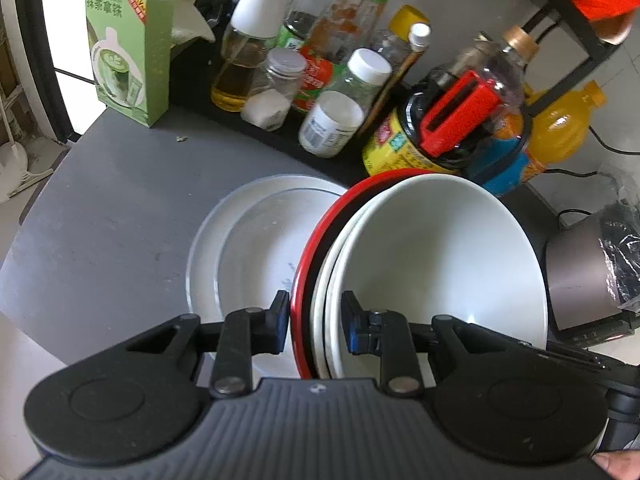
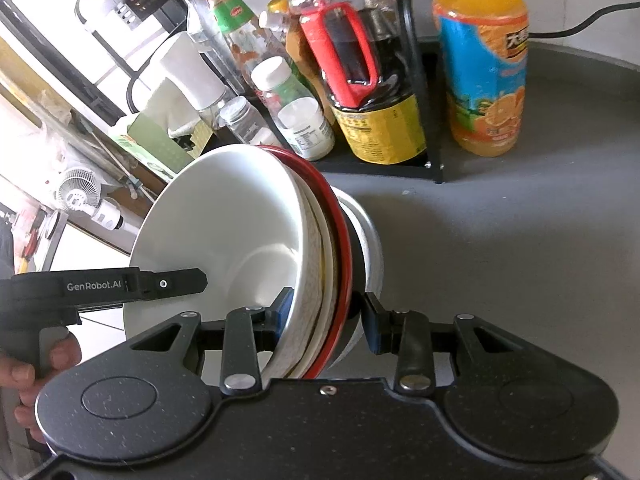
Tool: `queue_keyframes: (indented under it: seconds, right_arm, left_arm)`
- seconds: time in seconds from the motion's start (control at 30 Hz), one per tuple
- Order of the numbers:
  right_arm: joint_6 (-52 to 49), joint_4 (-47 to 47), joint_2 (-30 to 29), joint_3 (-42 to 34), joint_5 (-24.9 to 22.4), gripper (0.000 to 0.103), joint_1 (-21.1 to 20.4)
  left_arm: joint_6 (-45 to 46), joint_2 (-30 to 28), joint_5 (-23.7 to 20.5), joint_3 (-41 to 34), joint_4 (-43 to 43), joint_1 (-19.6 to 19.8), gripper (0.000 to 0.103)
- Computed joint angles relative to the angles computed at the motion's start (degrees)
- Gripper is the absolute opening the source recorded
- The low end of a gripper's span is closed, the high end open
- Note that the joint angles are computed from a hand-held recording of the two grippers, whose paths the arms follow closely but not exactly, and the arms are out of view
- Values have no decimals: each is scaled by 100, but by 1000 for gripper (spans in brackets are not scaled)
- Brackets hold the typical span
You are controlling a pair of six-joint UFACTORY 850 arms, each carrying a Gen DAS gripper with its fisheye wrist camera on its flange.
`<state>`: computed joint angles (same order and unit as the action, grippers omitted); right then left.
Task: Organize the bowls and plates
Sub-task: 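Lift the nested bowls with both tools and carry them over the plate stack, then lower the nested bowls onto the plate stack and open both tools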
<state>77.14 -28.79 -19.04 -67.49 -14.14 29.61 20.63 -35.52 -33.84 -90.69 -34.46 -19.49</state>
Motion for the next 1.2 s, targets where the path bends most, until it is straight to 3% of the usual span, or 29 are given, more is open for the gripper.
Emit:
queue_keyframes:
  seconds: [0.3, 0.63, 0.83, 0.93, 1.03, 1.13, 1.2]
  right_arm:
    - [105, 319, -480, -450, -92, 35, 58]
    - [806, -105, -775, -733, -411, 35, 160]
    - [987, -168, -807, -741, -461, 36, 137]
    - [999, -149, -776, -702, -374, 42, 131]
    - [1538, -703, -676, -623, -289, 49, 164]
    - [1912, -1139, -595, -651, -536, 63, 222]
    - [2093, -1378, -536, -653, -676, 67, 258]
  left_arm:
    - [69, -468, -424, -581, 168, 209, 26]
    - [161, -992, -951, -1277, 404, 306, 26]
    - [332, -1081, -920, -1363, 319, 286, 26]
    - [291, -1121, -915, -1434, 401, 248, 26]
    - [235, -1172, -991, -1515, 374, 261, 27]
    - [431, -1101, -965, -1419, 124, 308, 33]
    - [716, -958, -778, -1227, -47, 324, 43]
